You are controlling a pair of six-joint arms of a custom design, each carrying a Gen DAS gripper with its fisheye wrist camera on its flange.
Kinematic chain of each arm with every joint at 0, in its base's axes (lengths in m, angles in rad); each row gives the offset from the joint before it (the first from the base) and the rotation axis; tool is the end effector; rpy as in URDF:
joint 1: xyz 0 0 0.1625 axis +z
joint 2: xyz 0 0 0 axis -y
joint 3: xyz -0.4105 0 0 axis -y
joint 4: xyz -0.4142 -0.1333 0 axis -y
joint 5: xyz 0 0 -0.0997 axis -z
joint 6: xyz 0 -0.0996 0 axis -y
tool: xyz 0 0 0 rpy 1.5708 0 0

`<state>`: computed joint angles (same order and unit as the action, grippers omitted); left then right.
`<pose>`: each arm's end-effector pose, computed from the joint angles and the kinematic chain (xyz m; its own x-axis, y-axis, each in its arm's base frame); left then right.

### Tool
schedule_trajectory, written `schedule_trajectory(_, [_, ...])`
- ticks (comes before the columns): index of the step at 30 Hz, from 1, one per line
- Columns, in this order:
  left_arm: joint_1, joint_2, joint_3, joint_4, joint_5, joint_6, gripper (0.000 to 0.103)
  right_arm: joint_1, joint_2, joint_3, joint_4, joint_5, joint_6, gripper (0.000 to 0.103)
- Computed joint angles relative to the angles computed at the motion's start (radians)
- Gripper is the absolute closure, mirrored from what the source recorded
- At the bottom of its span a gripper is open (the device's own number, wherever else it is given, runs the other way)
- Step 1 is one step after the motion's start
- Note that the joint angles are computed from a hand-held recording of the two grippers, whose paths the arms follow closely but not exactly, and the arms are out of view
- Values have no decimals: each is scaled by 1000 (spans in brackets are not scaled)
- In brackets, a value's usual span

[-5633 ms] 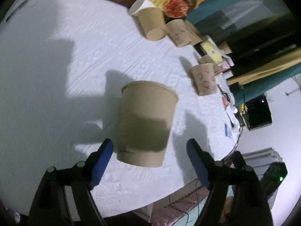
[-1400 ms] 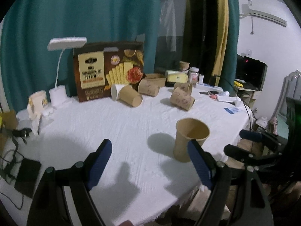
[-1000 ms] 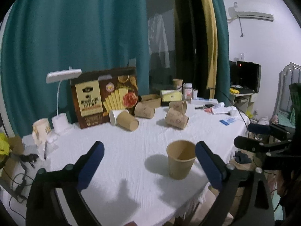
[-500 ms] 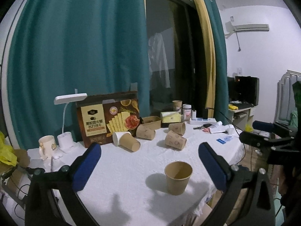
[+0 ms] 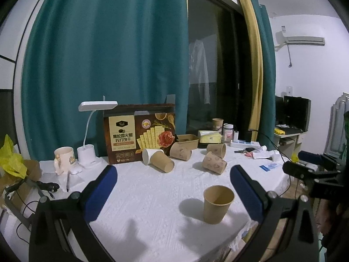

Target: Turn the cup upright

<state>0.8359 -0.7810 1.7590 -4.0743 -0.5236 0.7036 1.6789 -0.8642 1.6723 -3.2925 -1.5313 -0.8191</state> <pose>-0.2241 -0.5754 0.2053 -0.7055 -0.2120 -0.6762 0.6384 0.2240 -0.7364 0.2111 -0.6735 0.1934 -0.6279 -0.5385 0.5619 -0.7682 0.3133 -0.5583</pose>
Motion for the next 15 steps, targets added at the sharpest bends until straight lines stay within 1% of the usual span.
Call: schedule_trajectory(15, [4, -4, 7, 6, -7, -11, 0, 2, 2, -1, 4, -5, 5, 18])
